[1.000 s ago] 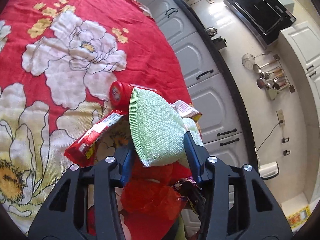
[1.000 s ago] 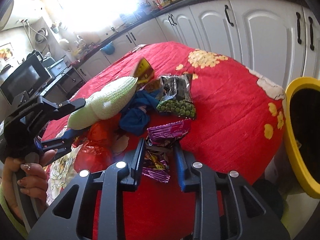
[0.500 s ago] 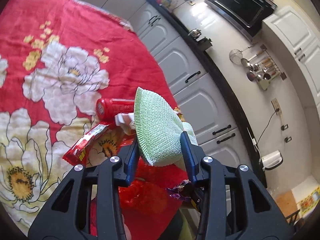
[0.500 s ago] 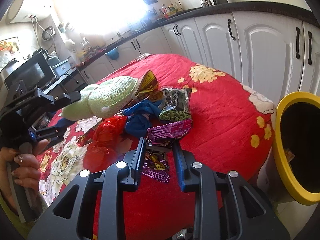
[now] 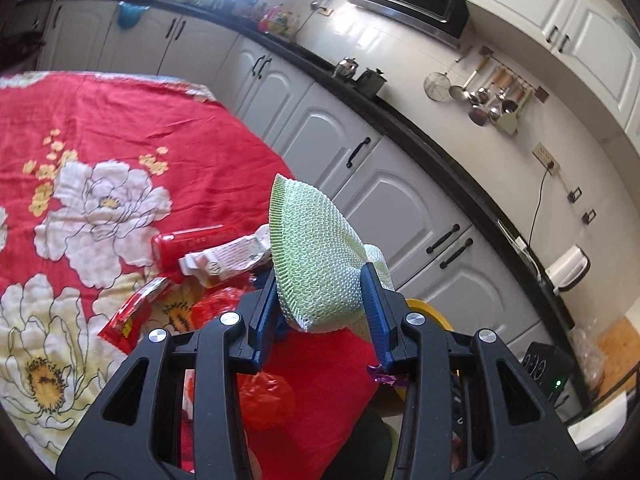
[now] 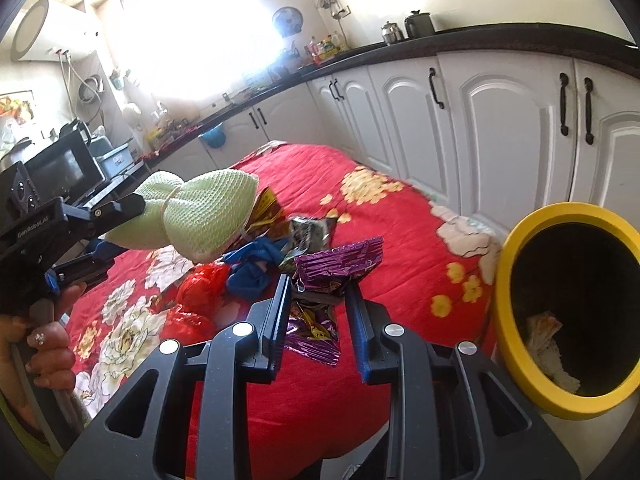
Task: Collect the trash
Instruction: 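Carry the green pad and purple wrapper with both grippers over the bin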
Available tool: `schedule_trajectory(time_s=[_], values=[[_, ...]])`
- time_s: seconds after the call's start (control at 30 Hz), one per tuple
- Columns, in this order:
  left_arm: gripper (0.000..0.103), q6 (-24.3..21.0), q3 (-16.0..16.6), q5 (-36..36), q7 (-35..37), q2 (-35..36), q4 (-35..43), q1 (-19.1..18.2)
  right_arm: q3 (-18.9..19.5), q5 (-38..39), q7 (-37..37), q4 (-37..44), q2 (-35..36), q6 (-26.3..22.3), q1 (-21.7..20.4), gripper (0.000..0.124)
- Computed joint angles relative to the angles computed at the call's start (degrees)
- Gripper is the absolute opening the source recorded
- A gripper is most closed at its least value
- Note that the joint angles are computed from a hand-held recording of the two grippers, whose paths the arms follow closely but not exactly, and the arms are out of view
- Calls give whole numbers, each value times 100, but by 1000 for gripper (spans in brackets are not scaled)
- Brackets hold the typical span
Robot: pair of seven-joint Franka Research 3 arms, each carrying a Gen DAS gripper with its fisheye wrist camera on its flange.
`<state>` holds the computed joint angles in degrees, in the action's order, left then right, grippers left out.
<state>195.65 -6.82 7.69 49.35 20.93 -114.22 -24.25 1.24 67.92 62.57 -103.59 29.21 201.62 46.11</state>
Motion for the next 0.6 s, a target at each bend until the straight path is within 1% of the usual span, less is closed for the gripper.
schedule_trajectory(time_s=[0.1,0.2,0.33,0.47,0.6], values=[[31,-9,386,-207,192,20,85,-467,178,-256,231,-233,-117,200,-201,26],[31,-49,512,-319,330,99,234,-676,330,-429,437,-436,-225,367,-382,26],[31,-112,591,-364,434,224,468,-869,467,-575,656,-693,-352,580,-562,26],[31,-201,758,-388,532,352,732,-1146,547,-597,771,-916,-478,762,-687,26],[31,-312,772,-285,534,503,1015,-1246,630,-710,977,-1167,-606,932,-852,26]])
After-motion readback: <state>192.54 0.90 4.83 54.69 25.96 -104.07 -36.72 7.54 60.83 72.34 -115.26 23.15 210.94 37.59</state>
